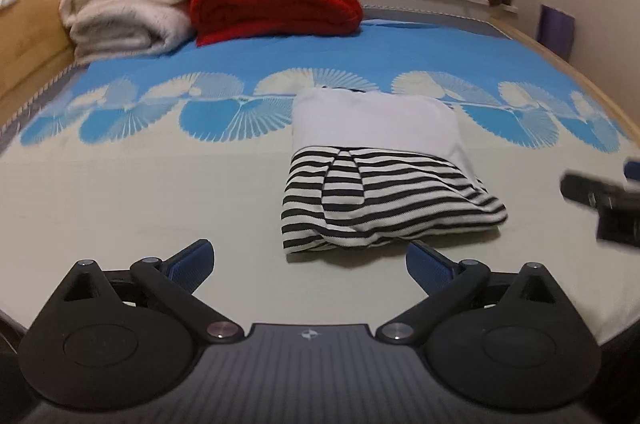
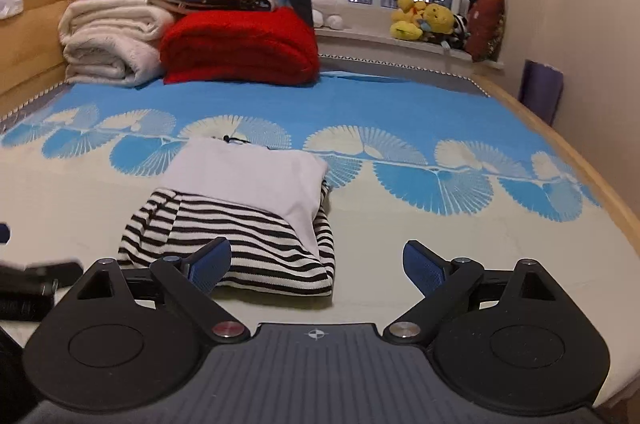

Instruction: Fold small clothes

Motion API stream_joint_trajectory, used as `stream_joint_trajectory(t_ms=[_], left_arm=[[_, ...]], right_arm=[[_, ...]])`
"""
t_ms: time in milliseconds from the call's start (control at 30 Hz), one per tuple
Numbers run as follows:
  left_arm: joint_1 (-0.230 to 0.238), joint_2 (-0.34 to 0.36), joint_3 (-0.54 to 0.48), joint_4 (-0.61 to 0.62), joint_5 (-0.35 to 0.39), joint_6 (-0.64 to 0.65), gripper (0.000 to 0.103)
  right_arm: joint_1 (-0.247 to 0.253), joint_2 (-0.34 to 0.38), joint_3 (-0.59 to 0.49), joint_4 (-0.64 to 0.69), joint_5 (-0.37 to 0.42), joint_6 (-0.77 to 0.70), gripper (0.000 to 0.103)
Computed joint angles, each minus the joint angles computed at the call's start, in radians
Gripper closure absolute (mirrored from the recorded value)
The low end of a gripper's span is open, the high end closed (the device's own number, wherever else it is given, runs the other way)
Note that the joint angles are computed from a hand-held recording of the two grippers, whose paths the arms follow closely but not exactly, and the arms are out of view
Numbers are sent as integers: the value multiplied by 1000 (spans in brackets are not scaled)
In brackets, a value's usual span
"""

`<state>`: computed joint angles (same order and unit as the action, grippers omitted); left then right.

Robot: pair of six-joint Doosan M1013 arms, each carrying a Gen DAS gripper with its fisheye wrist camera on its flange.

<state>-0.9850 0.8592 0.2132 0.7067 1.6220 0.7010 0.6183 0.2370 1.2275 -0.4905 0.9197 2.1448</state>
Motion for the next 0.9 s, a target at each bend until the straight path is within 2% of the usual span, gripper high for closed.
stream_joint_trajectory(t_ms=[233,533,900], left_arm=[[2,40,-68,-2,12,-2,1],[-3,7,7,12,-48,-7,1],[-2,30,-38,-2,-27,17,1]], right_arm=[[4,19,-19,29,27,-9,10],[7,29,-22,56,14,-69,10],[3,32,-24,70,16,-64,10]])
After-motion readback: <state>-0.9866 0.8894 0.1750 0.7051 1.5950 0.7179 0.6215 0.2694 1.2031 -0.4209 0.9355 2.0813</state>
